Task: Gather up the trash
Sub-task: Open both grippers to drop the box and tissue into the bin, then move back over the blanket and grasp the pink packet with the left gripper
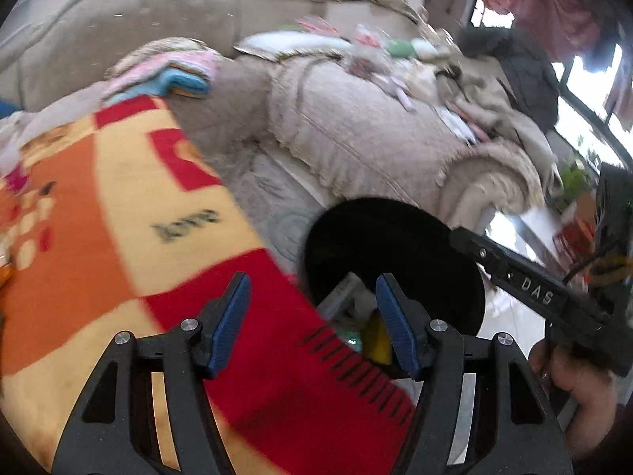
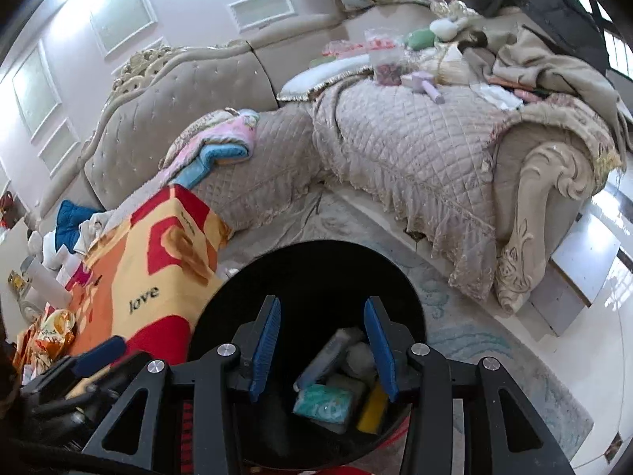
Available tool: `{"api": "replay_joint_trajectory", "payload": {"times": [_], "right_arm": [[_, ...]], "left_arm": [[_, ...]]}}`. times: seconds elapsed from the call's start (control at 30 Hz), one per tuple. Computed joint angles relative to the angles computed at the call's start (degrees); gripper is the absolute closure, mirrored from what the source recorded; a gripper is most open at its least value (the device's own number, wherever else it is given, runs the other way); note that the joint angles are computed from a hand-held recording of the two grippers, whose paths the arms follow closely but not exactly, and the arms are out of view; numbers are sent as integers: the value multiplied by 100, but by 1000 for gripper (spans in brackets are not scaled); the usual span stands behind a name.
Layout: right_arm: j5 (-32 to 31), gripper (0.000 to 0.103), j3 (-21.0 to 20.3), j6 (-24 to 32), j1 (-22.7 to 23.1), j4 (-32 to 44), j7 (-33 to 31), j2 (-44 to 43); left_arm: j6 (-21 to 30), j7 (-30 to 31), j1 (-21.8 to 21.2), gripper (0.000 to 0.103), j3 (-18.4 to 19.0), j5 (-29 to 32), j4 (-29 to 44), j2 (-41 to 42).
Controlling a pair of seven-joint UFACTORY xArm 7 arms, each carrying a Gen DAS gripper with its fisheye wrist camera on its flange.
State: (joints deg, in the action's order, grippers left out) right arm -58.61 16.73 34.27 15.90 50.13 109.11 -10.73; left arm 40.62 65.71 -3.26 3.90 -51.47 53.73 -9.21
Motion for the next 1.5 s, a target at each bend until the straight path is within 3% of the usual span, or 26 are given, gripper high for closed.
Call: {"api": "replay_joint_trajectory", "payload": {"times": [0.17, 0.3, 0.4, 0.47, 0.6, 0.77, 0.97, 1.1, 1.3, 1.33, 1.4, 1.47, 1.5], "right_arm": [[-528, 57, 192, 414, 261, 607, -61, 419], [-934, 57, 152, 510, 680, 1256, -208, 1042], [-1151, 57, 58, 369, 1002, 1813, -588, 1566], [-1278, 56, -41, -20, 1155, 2097, -837, 1863], [-1150, 51, -212, -603, 1409, 2668, -1446, 2485], [-540, 51, -389, -631, 1674, 3210, -2187, 3068], [-223, 51, -765, -665, 2007, 3362, -2376, 3177], [-86, 51, -1038, -814, 2203, 3270, -2415, 3115], [147, 51, -1307, -774, 2486, 3335, -2674, 3149], [175, 51, -1332, -760, 2511, 3348, -2697, 3159], [188, 51, -1380, -727, 2564, 3369, -2694, 3169], [31, 51, -1462, -696, 2659, 3377, -2546, 3147], [-108, 51, -1500, -764, 2690, 3376, -2404, 3130]], "left_arm": [[-194, -185, 387, 38, 383, 15, 143, -167], [-7, -164, 928, 38, 815, 69, 654, 139], [-90, 221, 1437, 38, 1018, -23, 1029, 578], [-320, 513, 1837, 38, 1164, -139, 1330, 1027], [140, 536, 2676, 38, 1343, -240, 2225, 2078], [971, 1032, 3452, 38, 1114, -49, 3191, 2937], [1657, 1617, 3788, 35, 592, 733, 4056, 3473], [1690, 1818, 3960, 26, 244, 1000, 4385, 3738], [1230, 1715, 4128, 16, -130, 1223, 4304, 3811], [1295, 1606, 4182, 16, -174, 1187, 4334, 3839], [1512, 1395, 4299, 32, -247, 1090, 4412, 3887], [1321, 1357, 4330, 46, -263, 959, 4080, 3674], [1196, 1361, 4320, 48, -252, 898, 3886, 3541]]}}
